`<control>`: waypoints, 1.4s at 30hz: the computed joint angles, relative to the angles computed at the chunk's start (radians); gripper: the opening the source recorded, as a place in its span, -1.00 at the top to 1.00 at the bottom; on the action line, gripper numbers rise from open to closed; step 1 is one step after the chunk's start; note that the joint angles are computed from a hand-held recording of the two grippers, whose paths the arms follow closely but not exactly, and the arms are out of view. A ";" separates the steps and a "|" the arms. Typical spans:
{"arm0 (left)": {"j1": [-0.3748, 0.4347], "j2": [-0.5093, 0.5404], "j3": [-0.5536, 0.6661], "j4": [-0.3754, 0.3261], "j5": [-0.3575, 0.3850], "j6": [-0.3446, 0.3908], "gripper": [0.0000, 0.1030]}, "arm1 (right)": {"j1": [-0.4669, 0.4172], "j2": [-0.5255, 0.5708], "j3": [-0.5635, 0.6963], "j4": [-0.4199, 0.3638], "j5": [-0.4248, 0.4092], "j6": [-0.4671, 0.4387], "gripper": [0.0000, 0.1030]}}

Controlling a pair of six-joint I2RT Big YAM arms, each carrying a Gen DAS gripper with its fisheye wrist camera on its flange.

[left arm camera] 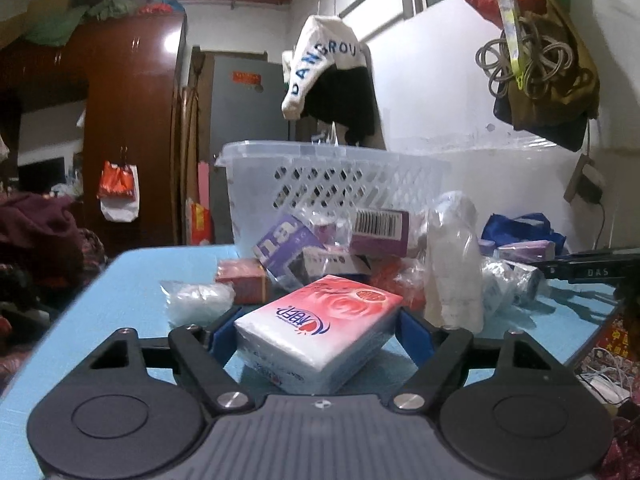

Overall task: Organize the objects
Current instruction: 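Grasp the pink-and-white tissue pack with the left tool while the right tool grasps a clear plastic packet, then carry both held items over the white basket and open both tools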

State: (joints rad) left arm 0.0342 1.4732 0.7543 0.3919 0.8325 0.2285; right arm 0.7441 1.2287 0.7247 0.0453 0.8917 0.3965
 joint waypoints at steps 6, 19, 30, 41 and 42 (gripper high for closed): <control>0.010 -0.011 -0.007 0.038 0.016 -0.043 -0.62 | 0.004 -0.016 -0.018 0.040 0.009 -0.014 0.31; 0.035 -0.028 0.024 0.134 0.085 -0.241 -0.62 | 0.034 -0.061 -0.025 0.246 -0.005 -0.194 0.33; -0.114 0.021 0.387 -0.165 -0.020 -0.349 -0.61 | -0.151 0.073 0.345 0.033 -0.285 -0.292 0.39; -0.231 0.211 0.676 -0.508 -0.246 -0.271 -0.85 | -0.218 0.218 0.496 -0.132 -0.288 -0.229 -0.71; -0.225 0.199 0.649 -0.480 -0.243 -0.260 -0.88 | -0.208 0.185 0.442 -0.079 -0.291 -0.232 -1.00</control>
